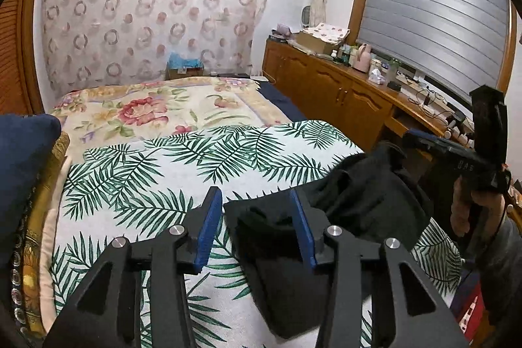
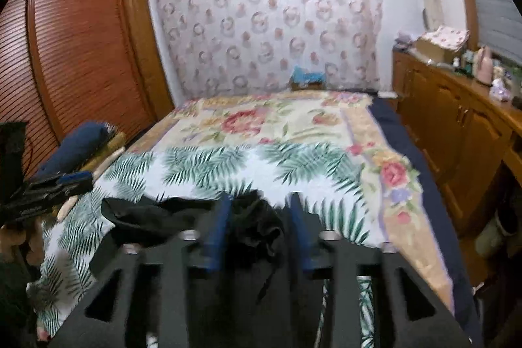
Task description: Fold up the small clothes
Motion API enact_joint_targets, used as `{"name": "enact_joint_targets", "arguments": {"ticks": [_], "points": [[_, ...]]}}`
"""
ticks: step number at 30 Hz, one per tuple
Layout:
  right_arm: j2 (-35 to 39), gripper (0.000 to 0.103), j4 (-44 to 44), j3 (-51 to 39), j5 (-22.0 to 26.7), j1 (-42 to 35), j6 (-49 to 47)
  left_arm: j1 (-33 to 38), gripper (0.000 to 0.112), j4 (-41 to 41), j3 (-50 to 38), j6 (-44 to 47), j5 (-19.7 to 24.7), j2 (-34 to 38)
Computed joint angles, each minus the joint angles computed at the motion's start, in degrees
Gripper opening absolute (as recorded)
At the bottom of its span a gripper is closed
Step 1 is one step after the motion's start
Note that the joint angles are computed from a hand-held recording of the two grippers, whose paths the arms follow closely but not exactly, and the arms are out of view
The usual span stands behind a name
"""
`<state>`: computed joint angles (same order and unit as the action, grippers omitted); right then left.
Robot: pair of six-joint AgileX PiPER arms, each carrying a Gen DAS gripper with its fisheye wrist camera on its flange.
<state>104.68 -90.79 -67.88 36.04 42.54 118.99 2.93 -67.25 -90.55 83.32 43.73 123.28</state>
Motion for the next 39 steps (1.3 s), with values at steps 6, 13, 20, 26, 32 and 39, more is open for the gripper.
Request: {"name": "enact_joint_targets", "arguments": {"ticks": [6, 13, 20, 26, 32, 39], "points": [[-2.6, 0.057, 2.1, 2.9, -0.1, 1.4, -3.5, -1.0, 0.078, 5.1, -1.6, -2.2, 1.1, 2.5], [1.3, 0.053, 18.0, -2.3, -8.1, -2.9, -21.4, -4.8, 0.078, 15.4, -9.8, -12.8, -0.1, 8.3], [0.9, 0.005, 15.6, -3.0, -4.6, -4.8, -19.0, -8.1, 0.079, 25.7, -17.9, -23.9, -10.1, 13.3], [-0.6, 0.005, 17.2, -1.2, -1.5, -3.3, -19.7, -6.9, 0.079, 25.4, -19.1, -25.0, -9.0, 14.0], [0.9, 0.038, 18.9, -4.5, 4.8, -0.7, -19.5, -4.3, 0.079, 16.9, -12.9, -16.6, -3.2, 10.4], [4.2, 0.072, 27.0, -6.2, -4.9, -4.1, -26.6, -5.1, 0.07, 24.1, -20.0, -25.3, 3.4, 15.2]]}}
